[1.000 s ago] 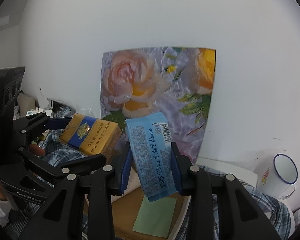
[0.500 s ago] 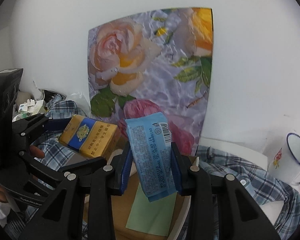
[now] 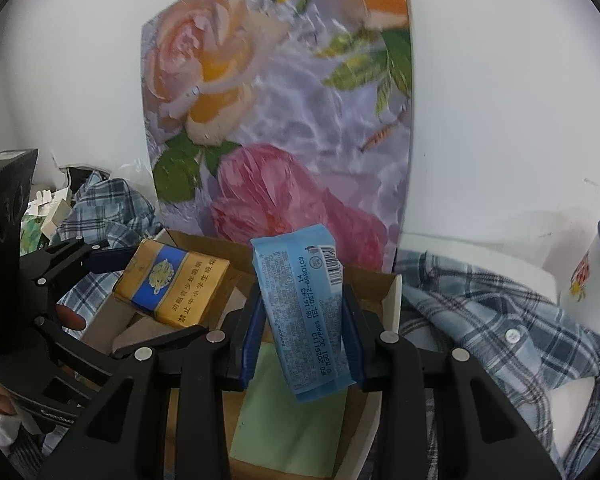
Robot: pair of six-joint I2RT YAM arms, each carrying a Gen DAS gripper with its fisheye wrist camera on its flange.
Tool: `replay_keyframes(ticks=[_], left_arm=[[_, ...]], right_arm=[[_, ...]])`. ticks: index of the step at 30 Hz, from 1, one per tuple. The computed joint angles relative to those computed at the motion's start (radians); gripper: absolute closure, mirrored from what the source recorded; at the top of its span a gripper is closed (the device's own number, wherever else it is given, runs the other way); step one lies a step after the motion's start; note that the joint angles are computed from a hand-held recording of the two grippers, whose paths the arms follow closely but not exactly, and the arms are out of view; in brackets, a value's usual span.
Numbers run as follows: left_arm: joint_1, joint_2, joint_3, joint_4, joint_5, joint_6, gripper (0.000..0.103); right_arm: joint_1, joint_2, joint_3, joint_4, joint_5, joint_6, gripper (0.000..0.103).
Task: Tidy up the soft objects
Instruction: 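Carry the gold pack and blue packet up over the open box with both tools, then lower the gold pack and blue packet into the box and open both tools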
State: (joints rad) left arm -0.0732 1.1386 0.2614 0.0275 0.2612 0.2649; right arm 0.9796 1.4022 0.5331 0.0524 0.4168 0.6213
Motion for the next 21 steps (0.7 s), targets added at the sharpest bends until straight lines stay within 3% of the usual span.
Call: replay_keyframes(ticks=[7, 16, 19, 21], left_arm=[[0.004, 0.054, 0.04, -0.018, -0.003, -0.001, 0.006], [-0.053, 0.069, 0.037, 0.008, -0.057, -0.023, 0.006], [-0.04, 0.078, 0.031, 0.034, -0.047, -0.024, 0.006], [-0.038, 0.09, 0.021, 0.071, -0.065, -0.027, 0.003]], right_arm=[[-0.03, 0.086, 0.033, -0.027, -0.068, 0.032, 0.068], [-0.036, 0.107, 0.035, -0.021, -0.062, 0.023, 0.068], [-0.039, 0.107, 0.034, -0.006, -0.062, 0.02, 0.067], [-0.039, 0.103, 0.042, -0.035, -0.051, 0.021, 0.059]])
